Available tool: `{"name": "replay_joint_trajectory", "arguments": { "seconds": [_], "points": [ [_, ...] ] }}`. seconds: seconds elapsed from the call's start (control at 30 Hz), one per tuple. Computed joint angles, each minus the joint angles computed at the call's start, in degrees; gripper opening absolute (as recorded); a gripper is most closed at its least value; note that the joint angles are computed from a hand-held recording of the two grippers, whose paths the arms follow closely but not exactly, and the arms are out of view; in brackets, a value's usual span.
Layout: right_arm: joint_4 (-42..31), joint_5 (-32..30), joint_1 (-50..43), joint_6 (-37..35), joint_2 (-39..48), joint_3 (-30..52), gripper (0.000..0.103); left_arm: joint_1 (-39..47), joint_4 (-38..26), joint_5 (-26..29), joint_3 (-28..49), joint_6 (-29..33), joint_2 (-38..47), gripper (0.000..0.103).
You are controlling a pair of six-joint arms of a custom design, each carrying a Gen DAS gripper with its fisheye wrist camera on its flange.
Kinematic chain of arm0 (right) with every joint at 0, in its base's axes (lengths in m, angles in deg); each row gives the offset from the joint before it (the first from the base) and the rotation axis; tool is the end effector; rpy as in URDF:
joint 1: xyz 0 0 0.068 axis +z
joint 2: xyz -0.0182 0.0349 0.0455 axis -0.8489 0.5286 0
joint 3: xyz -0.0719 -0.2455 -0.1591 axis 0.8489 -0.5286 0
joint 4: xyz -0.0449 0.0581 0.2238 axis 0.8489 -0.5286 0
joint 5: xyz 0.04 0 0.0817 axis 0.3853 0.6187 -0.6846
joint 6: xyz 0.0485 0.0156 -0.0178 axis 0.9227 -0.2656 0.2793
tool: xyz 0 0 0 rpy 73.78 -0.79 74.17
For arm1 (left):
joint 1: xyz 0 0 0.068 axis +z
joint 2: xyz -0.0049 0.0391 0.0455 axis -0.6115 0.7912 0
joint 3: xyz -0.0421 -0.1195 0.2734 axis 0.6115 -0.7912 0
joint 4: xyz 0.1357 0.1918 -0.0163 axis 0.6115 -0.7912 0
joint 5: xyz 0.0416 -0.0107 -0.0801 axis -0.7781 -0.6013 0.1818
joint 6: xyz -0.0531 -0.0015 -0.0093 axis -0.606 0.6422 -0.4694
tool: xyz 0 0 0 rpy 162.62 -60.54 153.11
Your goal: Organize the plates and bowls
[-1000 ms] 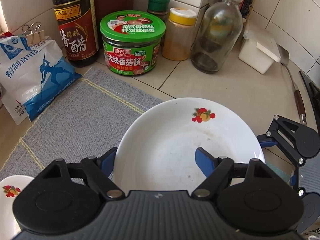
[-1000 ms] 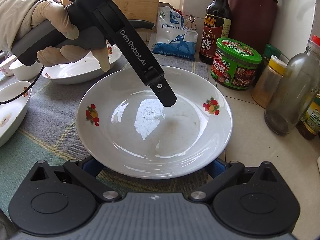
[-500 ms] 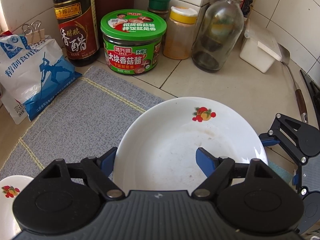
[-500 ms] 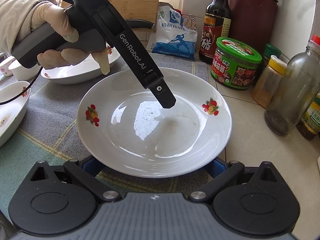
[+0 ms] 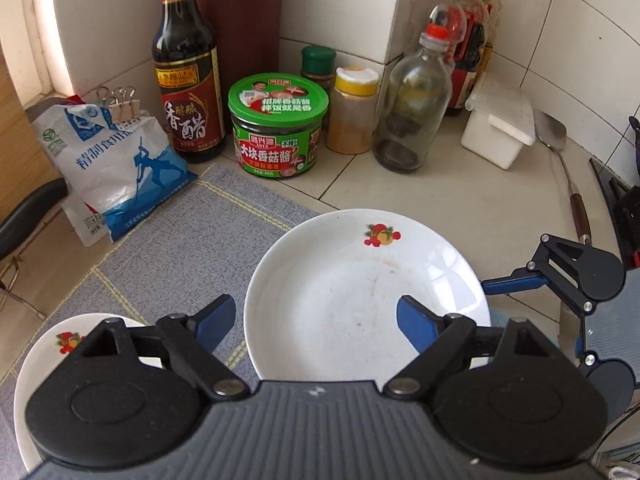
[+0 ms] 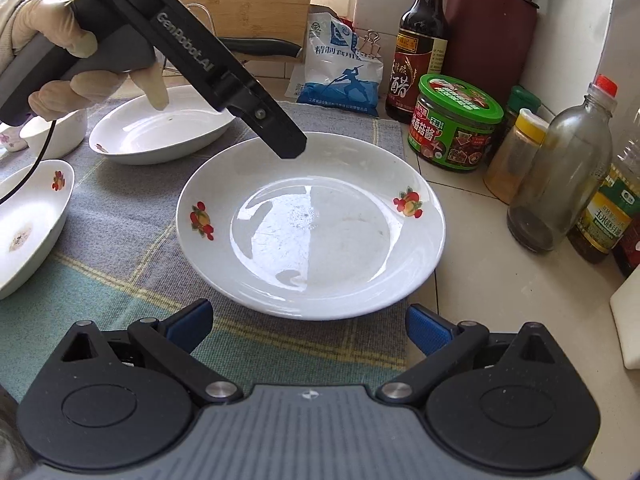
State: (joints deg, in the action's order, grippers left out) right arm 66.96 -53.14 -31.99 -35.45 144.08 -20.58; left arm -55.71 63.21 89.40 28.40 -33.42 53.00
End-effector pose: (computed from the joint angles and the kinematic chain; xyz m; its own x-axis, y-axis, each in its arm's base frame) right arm 0.2097 0.0929 0.0801 -0.7383 -0.1586 -0.6555 -0.1498 0.9862 -0.0700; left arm 0.3957 -0.1461 0.1617 -0.4080 0.6673 -0.6231 0.8777 0.4746 -0.0663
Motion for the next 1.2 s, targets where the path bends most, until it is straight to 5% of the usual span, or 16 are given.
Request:
{"name": "replay_joint_trajectory", "arguments": {
  "seconds": [0.27, 0.53, 1.0, 1.2],
  "points": [
    [-5.9, 5.3, 8.8, 6.6, -6.2, -1.0, 0.103, 7.3, 11.2, 2.8, -20.8, -0.7, -16.4, 0.092],
    [-15.0, 17.4, 24.4, 19.3, -8.1, 2.9, 0.103, 22.3, 19.1, 8.3, -40.8, 4.5, -30.2, 0.095],
    [-32.6, 25.9, 40.1, 37.6, -1.8, 18.4, 0.103, 54.4, 5.5, 15.5, -47.8, 32.7, -29.3, 0.095],
    [-39.1, 27.6, 42.9, 41.8, -0.1, 24.2, 0.103, 60.7, 6.6, 15.0, -48.3, 41.9, -22.1, 0.095]
  ]
}}
